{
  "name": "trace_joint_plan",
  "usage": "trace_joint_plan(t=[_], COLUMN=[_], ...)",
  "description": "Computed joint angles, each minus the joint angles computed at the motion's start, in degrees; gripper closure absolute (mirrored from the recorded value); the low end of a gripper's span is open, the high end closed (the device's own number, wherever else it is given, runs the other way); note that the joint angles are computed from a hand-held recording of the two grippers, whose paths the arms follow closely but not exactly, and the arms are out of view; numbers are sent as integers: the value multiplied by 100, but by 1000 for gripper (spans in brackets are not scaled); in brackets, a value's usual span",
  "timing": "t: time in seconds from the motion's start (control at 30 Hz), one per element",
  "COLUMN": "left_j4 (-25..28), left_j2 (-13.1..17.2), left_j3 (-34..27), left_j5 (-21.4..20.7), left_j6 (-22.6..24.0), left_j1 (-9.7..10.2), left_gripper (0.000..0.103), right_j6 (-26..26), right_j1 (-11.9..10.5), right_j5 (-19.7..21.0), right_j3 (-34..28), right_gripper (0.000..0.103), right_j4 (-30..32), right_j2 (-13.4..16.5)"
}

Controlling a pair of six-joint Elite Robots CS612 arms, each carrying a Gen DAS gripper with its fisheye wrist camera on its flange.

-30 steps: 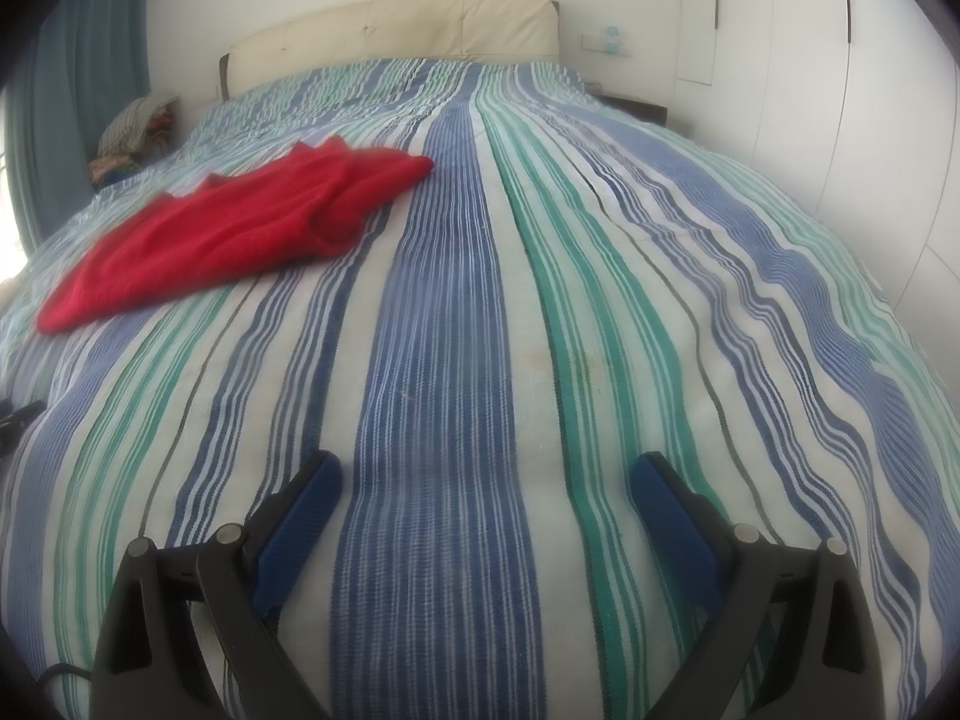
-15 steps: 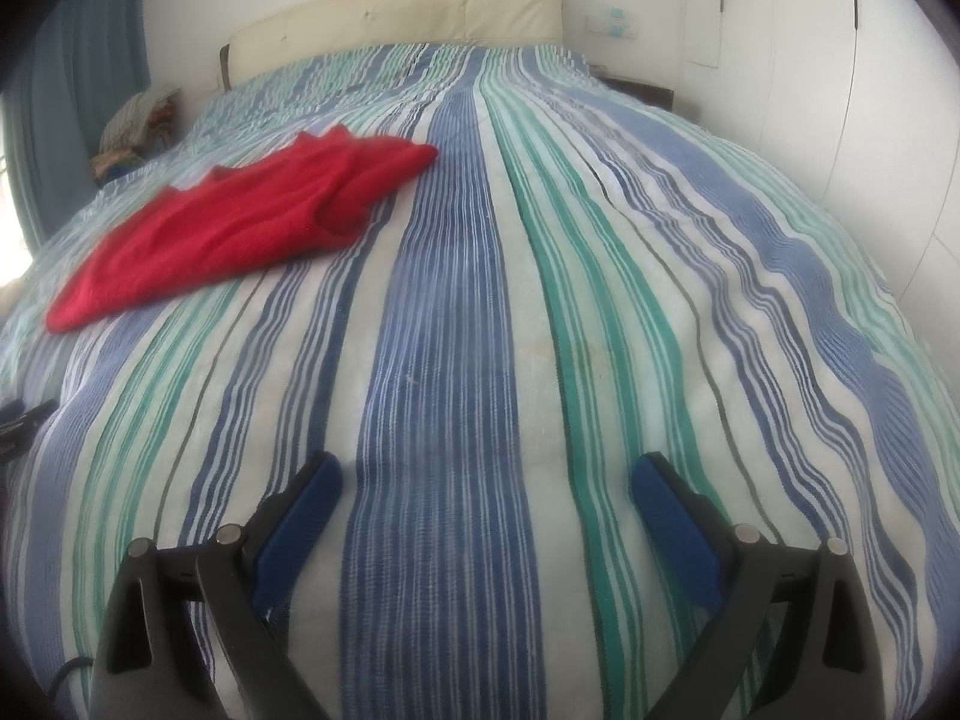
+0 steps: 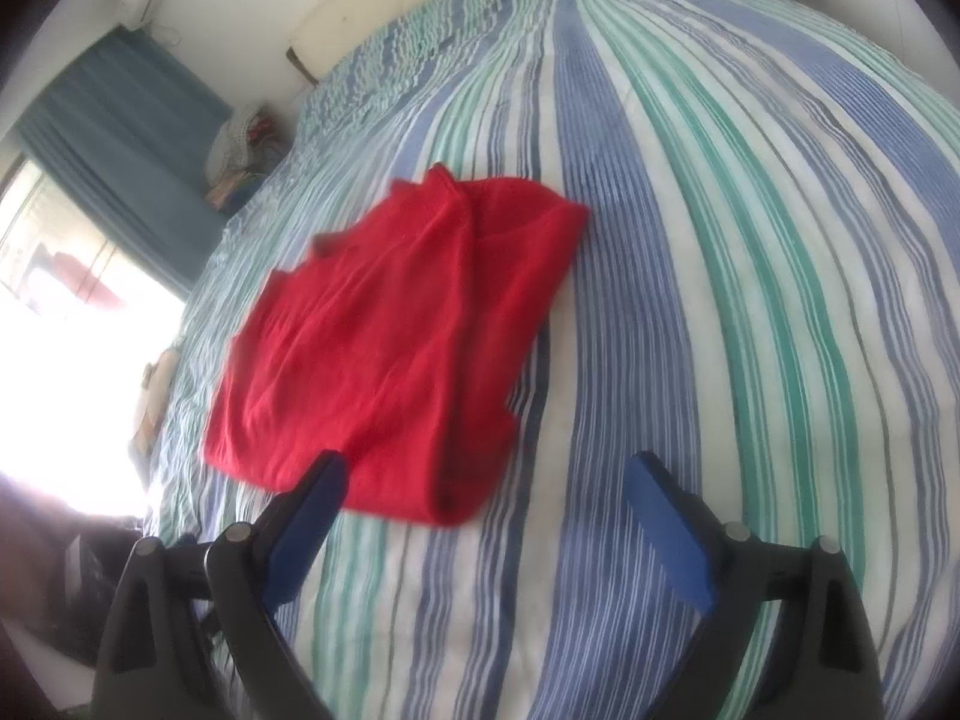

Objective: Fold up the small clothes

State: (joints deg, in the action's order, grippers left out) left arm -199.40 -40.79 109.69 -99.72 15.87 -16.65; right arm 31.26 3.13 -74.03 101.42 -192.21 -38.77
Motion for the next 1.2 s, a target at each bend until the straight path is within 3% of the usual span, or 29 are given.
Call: trace_joint_plan(t=[0.07, 0.17, 0.2, 0.23, 0.3, 0.37, 0.47, 0.53, 0.63, 0.77, 0.8, 0.83, 0.9, 0.93, 1.0, 1.07, 1.2], left_j4=[271, 600, 634, 657, 674, 551, 182, 42, -4, 5, -18, -65, -120, -112, -102, -96, -193], left_j2=[-38, -87, -94, -107, -135, -128, -27, 75, 220, 319, 320, 319, 331, 338, 347, 357, 367], left_j3=[-24, -42, -45, -43, -62, -117, -226, -314, -395, -443, -451, -454, -462, -476, -502, -533, -556], left_j5=[-286, -584, -597, -573, -567, -626, -555, -372, -116, -145, -137, -136, -135, -166, -184, -202, -83], left_j6=[-316, -645, -682, -700, -797, -1065, -1569, -1841, -2279, -2661, -2666, -2670, -2682, -2700, -2752, -2804, -3030], left_j1=[96, 283, 335, 387, 513, 665, 838, 912, 1028, 1208, 1230, 1243, 1250, 1259, 1262, 1273, 1315], left_gripper=[2, 2, 2, 2, 2, 2, 2, 2, 2, 2, 2, 2, 2, 2, 2, 2, 2], right_j6=[148, 753, 820, 690, 325, 149, -426, -611, -830, -998, -987, -972, -824, -633, -373, -527, -1796], right_j1=[-179, -254, -228, -157, 3, 147, 448, 646, 944, 1269, 1319, 1336, 1256, 1216, 1171, 1139, 1317], right_j5=[600, 1223, 1377, 1291, 655, 121, -693, -929, -983, -798, -653, -316, 834, 1203, 1367, 1148, -458], right_j3=[-439, -1021, -1194, -1344, -1498, -1553, -1857, -2249, -3101, -4316, -4565, -4835, -4993, -4890, -4487, -4025, -3503], right_gripper=[13, 25, 35, 57, 88, 89, 89, 89, 89, 88, 83, 75, 52, 52, 52, 52, 52], right_j4=[253, 374, 431, 709, 1330, 1497, 2249, 2672, 3328, 4154, 4280, 4408, 4516, 4292, 3472, 3024, 3359], right_j2=[239, 622, 726, 758, 677, 568, 363, 359, 582, 1153, 1313, 1498, 1712, 1715, 1571, 1300, 840])
